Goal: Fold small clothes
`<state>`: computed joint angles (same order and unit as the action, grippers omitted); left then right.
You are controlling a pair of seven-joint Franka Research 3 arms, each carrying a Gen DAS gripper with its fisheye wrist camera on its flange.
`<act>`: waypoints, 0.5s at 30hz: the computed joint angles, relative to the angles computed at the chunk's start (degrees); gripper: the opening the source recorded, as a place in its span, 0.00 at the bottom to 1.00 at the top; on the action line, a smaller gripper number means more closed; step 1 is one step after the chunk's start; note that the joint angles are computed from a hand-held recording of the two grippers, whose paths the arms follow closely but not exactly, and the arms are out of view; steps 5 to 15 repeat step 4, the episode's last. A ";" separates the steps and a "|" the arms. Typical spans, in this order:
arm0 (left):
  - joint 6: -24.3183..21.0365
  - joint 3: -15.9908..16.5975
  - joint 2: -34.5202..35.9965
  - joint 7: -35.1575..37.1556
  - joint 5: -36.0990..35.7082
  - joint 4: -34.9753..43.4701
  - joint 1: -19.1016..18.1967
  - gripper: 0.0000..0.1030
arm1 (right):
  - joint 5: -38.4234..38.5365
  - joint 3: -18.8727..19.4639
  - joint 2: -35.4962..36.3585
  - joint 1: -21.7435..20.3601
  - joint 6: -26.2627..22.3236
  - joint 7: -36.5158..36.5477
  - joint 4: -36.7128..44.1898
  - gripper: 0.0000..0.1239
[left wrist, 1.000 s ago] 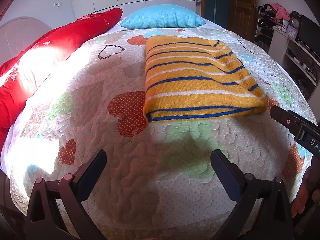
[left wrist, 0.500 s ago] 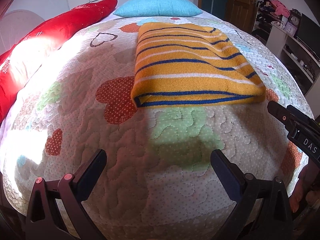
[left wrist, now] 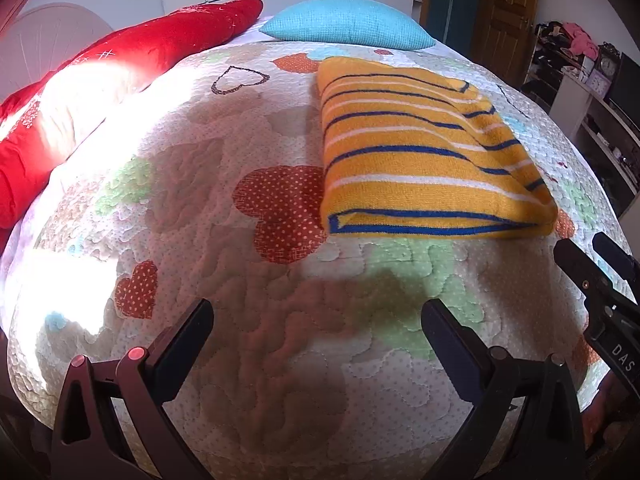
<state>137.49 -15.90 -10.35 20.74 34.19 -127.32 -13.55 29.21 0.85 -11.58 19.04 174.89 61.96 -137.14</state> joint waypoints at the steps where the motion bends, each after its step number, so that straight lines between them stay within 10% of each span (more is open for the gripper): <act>1: 0.13 0.15 -0.09 0.13 -0.20 -0.17 0.04 1.00 | 0.56 -0.33 0.10 0.47 -0.71 -0.41 0.27 0.70; 15: 0.40 0.31 -0.27 0.48 -0.97 -0.61 0.05 1.00 | 1.07 -0.10 0.55 0.61 -2.18 -0.62 0.87 0.70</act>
